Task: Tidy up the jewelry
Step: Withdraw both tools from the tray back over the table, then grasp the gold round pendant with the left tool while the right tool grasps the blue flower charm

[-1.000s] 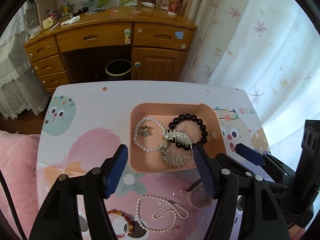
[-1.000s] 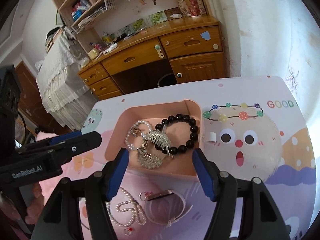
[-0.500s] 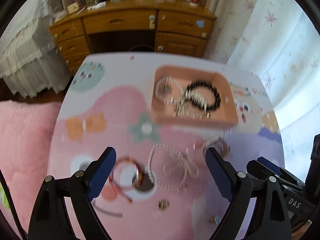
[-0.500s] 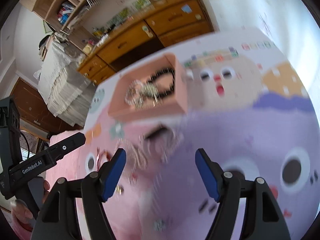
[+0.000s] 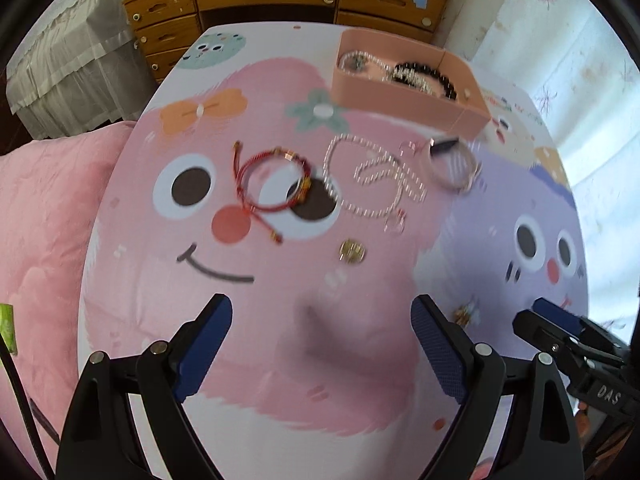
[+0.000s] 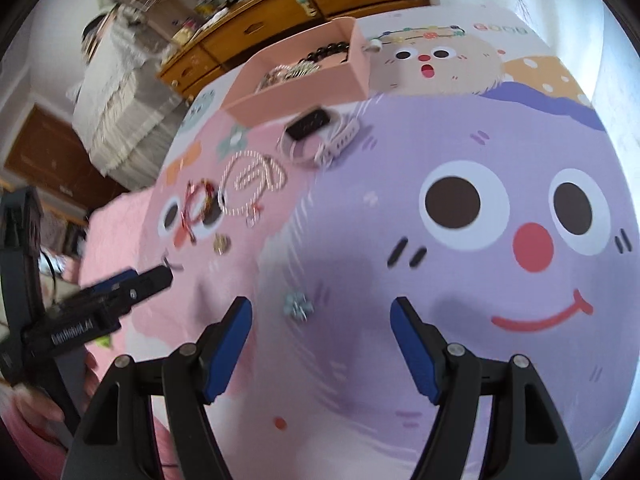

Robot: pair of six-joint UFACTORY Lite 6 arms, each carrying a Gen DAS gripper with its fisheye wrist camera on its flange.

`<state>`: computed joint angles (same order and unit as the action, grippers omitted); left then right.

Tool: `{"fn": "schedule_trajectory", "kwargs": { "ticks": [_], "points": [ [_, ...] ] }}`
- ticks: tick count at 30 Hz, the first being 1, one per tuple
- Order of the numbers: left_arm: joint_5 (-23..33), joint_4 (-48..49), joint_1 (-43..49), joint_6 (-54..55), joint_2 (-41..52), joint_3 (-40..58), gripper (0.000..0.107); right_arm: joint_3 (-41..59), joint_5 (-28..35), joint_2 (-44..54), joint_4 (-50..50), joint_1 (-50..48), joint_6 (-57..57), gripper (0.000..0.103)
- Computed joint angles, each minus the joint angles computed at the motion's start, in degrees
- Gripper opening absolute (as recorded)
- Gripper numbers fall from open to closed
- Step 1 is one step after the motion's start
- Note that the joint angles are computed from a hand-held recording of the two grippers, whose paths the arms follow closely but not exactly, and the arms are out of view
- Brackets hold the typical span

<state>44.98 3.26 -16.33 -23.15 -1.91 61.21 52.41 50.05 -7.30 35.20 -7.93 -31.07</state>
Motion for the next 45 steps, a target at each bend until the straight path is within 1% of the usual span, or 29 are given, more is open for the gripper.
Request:
{"fn": "schedule_trajectory", "kwargs": {
  "ticks": [4,6,10,12,17,20,22,24,26,27,28,30,34,41,43,45],
  "points": [
    [-0.9,2.7,-1.8,-1.8,-1.1,-2.7,0.09,-7.3,-4.9,-7.5,-4.7,3.6,-1.5,0.072],
    [-2.4,4.0,-2.8,-2.4,-1.7,-4.0,0.09,-10.3,-7.4,-10.8,-6.4,5.3,-2.6,0.072],
    [-4.8,3.5,-3.9,-0.7,-1.2,-5.1,0.09,-14.8,-11.7,-15.6,-8.7,8.5,-4.6,0.072],
    [-6.5,1.9,-3.6,0.8,-0.4,-5.5,0.09,-16.0,-13.5,-16.7,-9.8,10.3,-4.6,0.072],
    [-10.6,1.4,-3.2,1.5,1.8,-5.8,0.089,-16.6,-15.3,-17.3,-11.0,13.0,-4.2,0.072],
    [-12.4,1.6,-2.8,1.8,3.8,-5.1,0.076,-16.9,-16.8,-17.3,-12.0,14.8,-3.1,0.072],
    [-13.4,1.3,-2.3,2.5,5.1,-4.6,0.063,-16.9,-18.1,-16.9,-13.1,16.2,-2.1,0.07],
    [-14.2,1.1,-1.8,3.1,6.6,-4.1,0.057,-16.6,-19.0,-15.8,-13.4,17.2,-1.8,0.062],
    [-15.0,0.3,-1.2,4.6,7.7,-3.7,0.051,-16.3,-19.4,-14.7,-13.6,18.0,-1.5,0.057],
    [-15.6,0.5,-1.2,5.0,8.1,-3.7,0.045,-16.0,-19.9,-13.9,-13.8,18.4,-1.2,0.054],
    [-16.1,0.8,-1.2,5.3,8.4,-3.7,0.04,-15.9,-20.3,-13.4,-14.2,18.9,-0.5,0.053],
    [-16.7,-1.3,-0.7,7.9,9.1,-3.5,0.038,-15.4,-20.5,-12.4,-14.4,19.3,0.3,0.05],
    [-17.7,-1.1,-1.0,8.7,10.2,-2.7,0.034,-14.2,-21.3,-10.3,-15.4,20.5,2.5,0.045],
    [-19.0,2.9,-2.0,5.6,11.2,-2.0,0.032,-12.4,-22.4,-7.2,-17.3,21.9,4.5,0.036],
    [-19.4,4.2,-2.3,4.4,11.6,-1.7,0.029,-11.8,-22.3,-6.3,-17.6,21.8,4.8,0.033],
    [-19.5,5.0,-2.4,3.5,11.9,-1.4,0.026,-11.3,-22.2,-5.4,-17.4,21.6,4.8,0.028]
  ]
}}
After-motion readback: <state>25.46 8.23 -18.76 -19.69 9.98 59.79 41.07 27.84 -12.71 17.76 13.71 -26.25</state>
